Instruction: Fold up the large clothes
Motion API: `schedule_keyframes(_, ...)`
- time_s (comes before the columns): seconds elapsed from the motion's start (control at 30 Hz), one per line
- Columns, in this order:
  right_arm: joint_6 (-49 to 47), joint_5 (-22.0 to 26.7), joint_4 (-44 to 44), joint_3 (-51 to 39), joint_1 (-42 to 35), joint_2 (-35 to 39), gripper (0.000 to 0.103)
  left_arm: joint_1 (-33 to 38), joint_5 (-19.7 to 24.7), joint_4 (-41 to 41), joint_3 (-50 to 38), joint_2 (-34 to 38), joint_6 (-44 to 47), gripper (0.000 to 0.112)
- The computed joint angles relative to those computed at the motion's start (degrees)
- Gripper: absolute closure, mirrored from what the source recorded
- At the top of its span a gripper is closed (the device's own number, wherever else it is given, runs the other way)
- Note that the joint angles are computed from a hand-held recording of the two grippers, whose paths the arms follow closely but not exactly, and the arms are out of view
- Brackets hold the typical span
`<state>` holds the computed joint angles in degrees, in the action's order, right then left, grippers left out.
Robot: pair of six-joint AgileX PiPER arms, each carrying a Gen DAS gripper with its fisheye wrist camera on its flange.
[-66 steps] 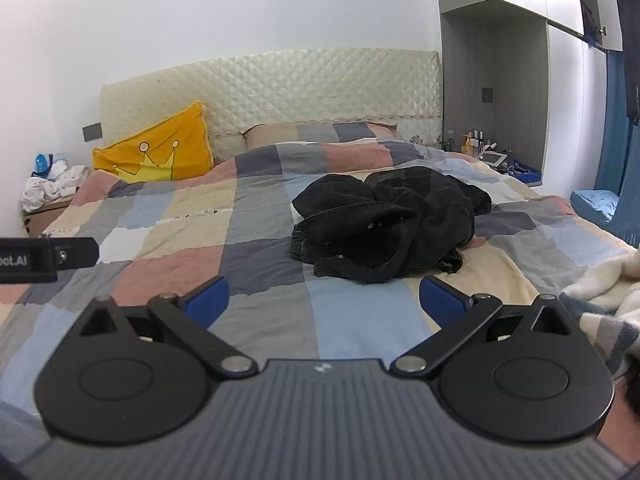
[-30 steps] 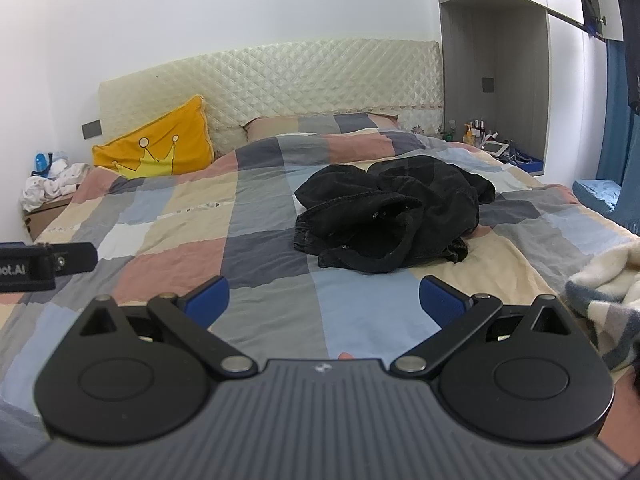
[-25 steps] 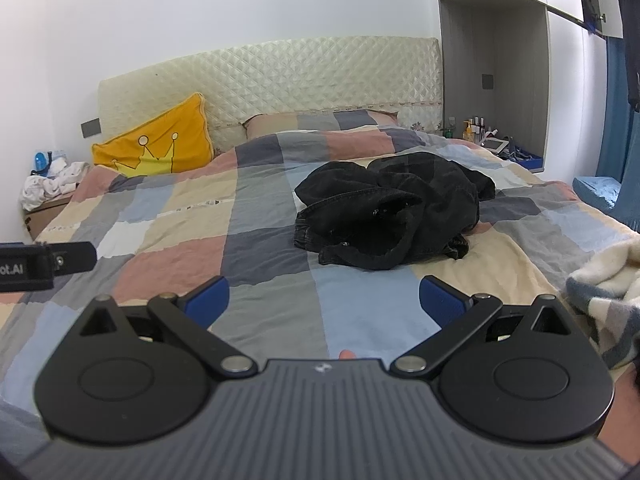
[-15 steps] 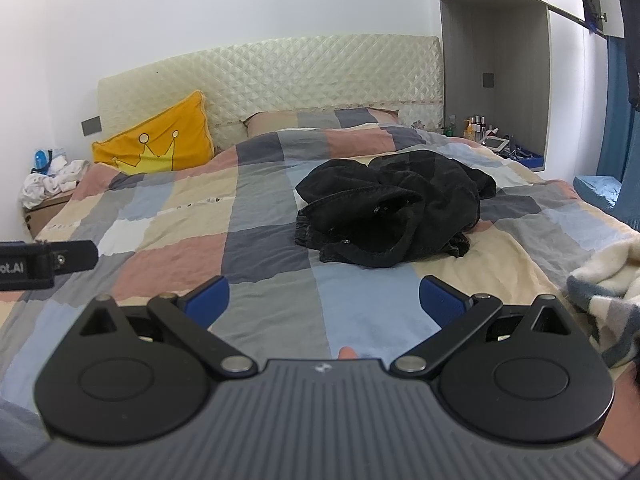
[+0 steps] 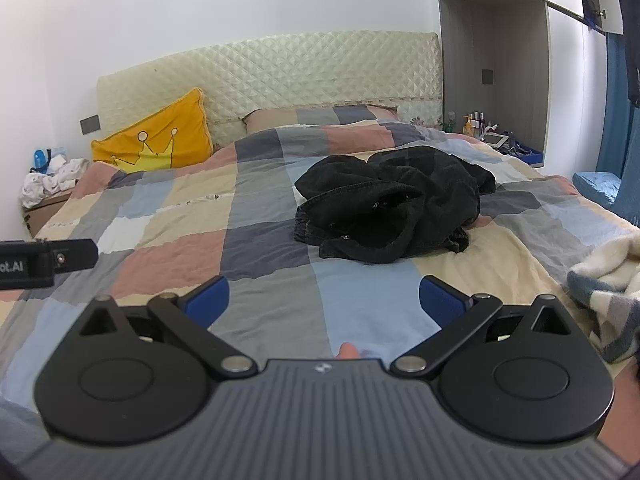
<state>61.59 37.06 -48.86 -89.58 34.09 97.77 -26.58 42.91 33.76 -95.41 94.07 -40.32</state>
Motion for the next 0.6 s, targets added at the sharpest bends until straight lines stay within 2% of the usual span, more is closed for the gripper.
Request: schedule_keyframes(0.6, -0.62, 1.16, 1.65, -1.42, -0.1, 1.06, 0.0, 0.41, 0.44, -1.28, -0.06, 0.39, 1.52, 0.009)
